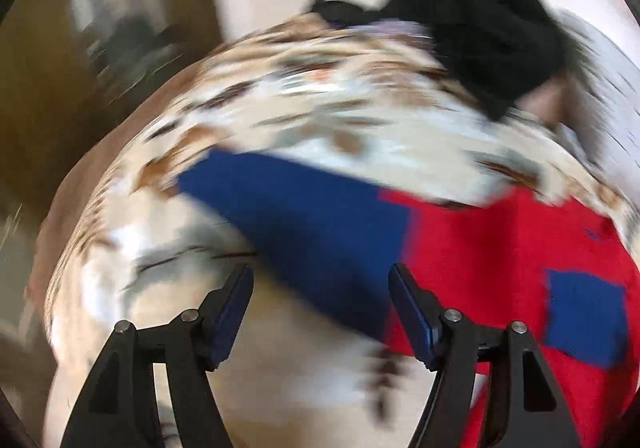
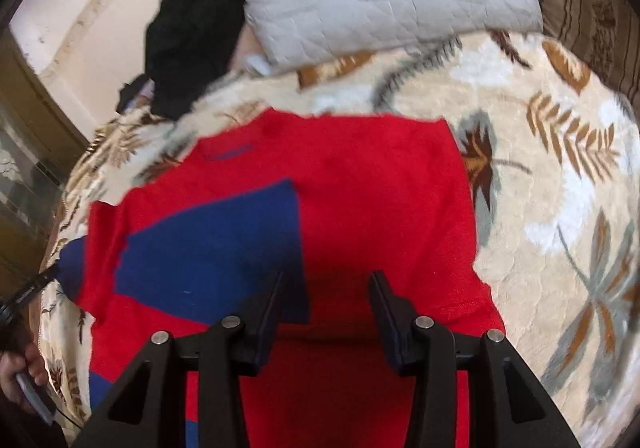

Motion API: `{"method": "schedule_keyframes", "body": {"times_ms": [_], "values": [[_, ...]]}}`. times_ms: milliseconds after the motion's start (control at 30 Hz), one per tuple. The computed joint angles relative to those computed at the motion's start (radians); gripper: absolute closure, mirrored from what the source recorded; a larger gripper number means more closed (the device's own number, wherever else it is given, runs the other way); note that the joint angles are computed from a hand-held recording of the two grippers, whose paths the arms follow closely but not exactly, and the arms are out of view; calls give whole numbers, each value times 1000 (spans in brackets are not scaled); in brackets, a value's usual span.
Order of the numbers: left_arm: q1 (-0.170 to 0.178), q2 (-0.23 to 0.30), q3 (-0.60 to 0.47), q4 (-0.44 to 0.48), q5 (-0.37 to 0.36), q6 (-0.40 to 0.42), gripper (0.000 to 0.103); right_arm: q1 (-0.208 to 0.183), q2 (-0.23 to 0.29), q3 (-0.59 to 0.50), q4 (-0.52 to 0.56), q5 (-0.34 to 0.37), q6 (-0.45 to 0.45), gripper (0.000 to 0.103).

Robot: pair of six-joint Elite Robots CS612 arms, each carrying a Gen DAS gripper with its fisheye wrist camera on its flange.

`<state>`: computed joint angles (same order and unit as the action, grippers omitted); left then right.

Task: Fold small clothes
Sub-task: 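Release the sleeve with the right tool and move the left tool to the other cuff, then grasp the other blue cuff with the left tool and fold it across the body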

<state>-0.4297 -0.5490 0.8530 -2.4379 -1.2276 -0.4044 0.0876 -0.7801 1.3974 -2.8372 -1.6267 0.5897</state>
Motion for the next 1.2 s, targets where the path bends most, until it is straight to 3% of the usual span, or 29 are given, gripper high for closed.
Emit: {"method": "schedule_keyframes", "body": {"times_ms": [100,267,433,467,533,633,700,800,867,1067,1200], "values": [[36,15,-21,41,7,-94,32,8,3,-6,-29,-4,-15,55],[90,55,-80,76,-124,-212,32,13,21,-34,-16,9,-27,55],[120,103,-142,3,-222,-248,33,17,27,-40,-19,3,-46,55],[123,112,-158,-4,-233,-252,36,17,28,-40,-21,3,-50,55],[129,138,-202,13,-251,-261,62,17,30,-41,-21,2,-56,55],[134,163,-241,28,-258,-277,81,17,31,-41,-20,-3,-57,55],[132,165,-242,-4,-263,-270,95,15,32,-41,-25,-6,-52,55],[102,145,-227,-60,-193,-176,95,14,30,-37,-42,-18,-50,55],[83,130,-216,-105,-194,-107,95,14,25,-29,-61,-28,-48,55],[15,97,-203,-195,-306,44,96,2,4,8,-108,-33,-21,55],[-35,106,-234,-197,-400,115,96,-11,-12,35,-124,-22,5,55]]}}
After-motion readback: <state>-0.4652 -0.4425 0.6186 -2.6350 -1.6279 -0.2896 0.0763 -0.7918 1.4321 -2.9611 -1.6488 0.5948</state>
